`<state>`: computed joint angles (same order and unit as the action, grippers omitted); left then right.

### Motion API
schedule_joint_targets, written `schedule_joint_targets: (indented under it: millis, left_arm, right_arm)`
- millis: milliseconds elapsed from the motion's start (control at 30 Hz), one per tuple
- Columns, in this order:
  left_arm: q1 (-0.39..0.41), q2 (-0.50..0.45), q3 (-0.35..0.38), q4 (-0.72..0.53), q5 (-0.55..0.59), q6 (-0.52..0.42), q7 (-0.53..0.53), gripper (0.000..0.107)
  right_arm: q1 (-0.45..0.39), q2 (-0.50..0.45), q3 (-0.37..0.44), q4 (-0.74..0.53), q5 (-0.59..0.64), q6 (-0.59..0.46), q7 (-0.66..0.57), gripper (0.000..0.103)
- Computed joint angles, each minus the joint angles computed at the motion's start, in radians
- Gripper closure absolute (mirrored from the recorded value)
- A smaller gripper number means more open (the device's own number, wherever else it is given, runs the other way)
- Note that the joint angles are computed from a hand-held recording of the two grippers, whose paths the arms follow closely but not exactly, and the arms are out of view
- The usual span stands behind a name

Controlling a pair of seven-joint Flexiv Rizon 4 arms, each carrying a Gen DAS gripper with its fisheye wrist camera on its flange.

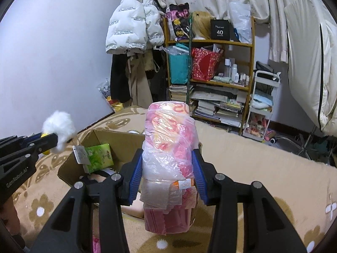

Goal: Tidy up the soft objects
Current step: 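Lift both items over the box and open both tools to drop them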

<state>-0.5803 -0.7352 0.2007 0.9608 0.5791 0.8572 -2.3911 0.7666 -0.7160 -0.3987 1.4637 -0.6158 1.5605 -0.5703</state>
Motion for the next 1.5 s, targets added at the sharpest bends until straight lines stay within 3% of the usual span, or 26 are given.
schedule_joint_targets:
  millis: [133, 400, 633, 867, 1067, 1300, 1400, 1500]
  left_arm:
    - [0.017, -0.010, -0.016, 0.002, -0.027, 0.005, 0.008, 0.094]
    - [0.041, -0.027, -0.037, 0.002, -0.093, 0.002, 0.049, 0.094]
    - [0.047, -0.035, -0.041, 0.010, -0.125, 0.000, 0.069, 0.093]
    - [0.068, -0.035, -0.061, 0.031, -0.178, 0.041, 0.096, 0.092]
    - [0.066, -0.047, -0.059, 0.017, -0.203, 0.000, 0.122, 0.076]
    - [0.051, -0.028, -0.039, 0.041, -0.184, 0.027, 0.101, 0.032]
    - [0.042, -0.014, -0.031, 0.048, -0.169, 0.016, 0.087, 0.027]
    - [0.033, 0.006, -0.027, 0.060, -0.153, -0.014, 0.079, 0.020]
  right_arm:
    - [-0.046, -0.017, 0.063, -0.029, 0.018, -0.012, -0.023, 0.055]
    - [-0.064, -0.031, 0.090, -0.031, 0.068, 0.015, -0.043, 0.055]
    - [-0.131, -0.039, 0.202, -0.053, 0.128, 0.028, -0.123, 0.055]
    - [-0.114, -0.036, 0.187, -0.050, 0.161, 0.030, -0.152, 0.055]
    - [-0.131, -0.030, 0.220, -0.048, 0.181, 0.015, -0.169, 0.055]
    - [-0.137, -0.016, 0.242, -0.033, 0.182, 0.005, -0.190, 0.055]
    - [-0.135, -0.007, 0.246, -0.023, 0.181, -0.001, -0.194, 0.054]
    - [-0.125, 0.011, 0.242, 0.003, 0.178, -0.004, -0.191, 0.046]
